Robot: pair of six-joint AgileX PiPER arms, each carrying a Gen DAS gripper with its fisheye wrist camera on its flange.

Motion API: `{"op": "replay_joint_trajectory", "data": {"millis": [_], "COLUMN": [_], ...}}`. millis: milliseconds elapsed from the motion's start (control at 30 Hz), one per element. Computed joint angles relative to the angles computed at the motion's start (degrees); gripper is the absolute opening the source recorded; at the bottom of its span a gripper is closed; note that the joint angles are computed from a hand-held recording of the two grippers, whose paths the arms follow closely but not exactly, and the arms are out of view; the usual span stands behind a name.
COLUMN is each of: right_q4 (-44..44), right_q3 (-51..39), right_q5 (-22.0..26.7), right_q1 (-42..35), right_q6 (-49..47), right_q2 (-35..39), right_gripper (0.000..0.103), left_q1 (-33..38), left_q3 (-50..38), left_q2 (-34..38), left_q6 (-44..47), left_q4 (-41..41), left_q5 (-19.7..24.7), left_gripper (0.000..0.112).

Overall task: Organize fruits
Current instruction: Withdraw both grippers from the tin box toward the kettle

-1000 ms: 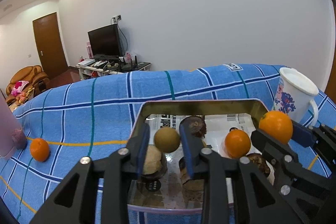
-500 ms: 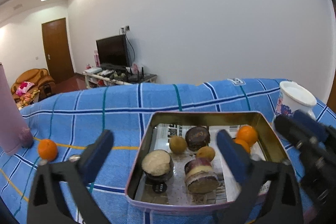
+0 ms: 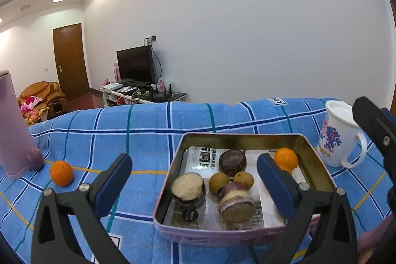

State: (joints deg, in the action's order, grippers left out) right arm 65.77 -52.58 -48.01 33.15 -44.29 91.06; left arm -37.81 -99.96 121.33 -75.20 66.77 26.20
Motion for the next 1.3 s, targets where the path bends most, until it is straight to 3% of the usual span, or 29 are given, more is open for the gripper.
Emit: {"op": "replay_joint_trajectory", "data": {"millis": [633,767,1300], "right_q4": [10.44,15.36,23.85], "right_q3": [0.01,-3.73,-23.61], "right_q5": [-5.31,-3.59,2.62], "right_q1": [6.12,6.20,10.67], "right_q6": [-12.01,-13.87,-19.29], "right_q2": [-0.62,1.61,15.76], "right_gripper": [0.087,0.087,0.087], "left_q1": [1.45,3.12,17.45], "left_q3": [14.33,17.09,21.50], "left_q2": [-8.43,-9.90,-12.78], "left_q6": [-9.08,-12.80,-15.62], "left_q4": [13.74,19.93,24.94], "left_q5": [-0.17,0.63,-3.46], "left_gripper": [0.103,0.103,0.103]}}
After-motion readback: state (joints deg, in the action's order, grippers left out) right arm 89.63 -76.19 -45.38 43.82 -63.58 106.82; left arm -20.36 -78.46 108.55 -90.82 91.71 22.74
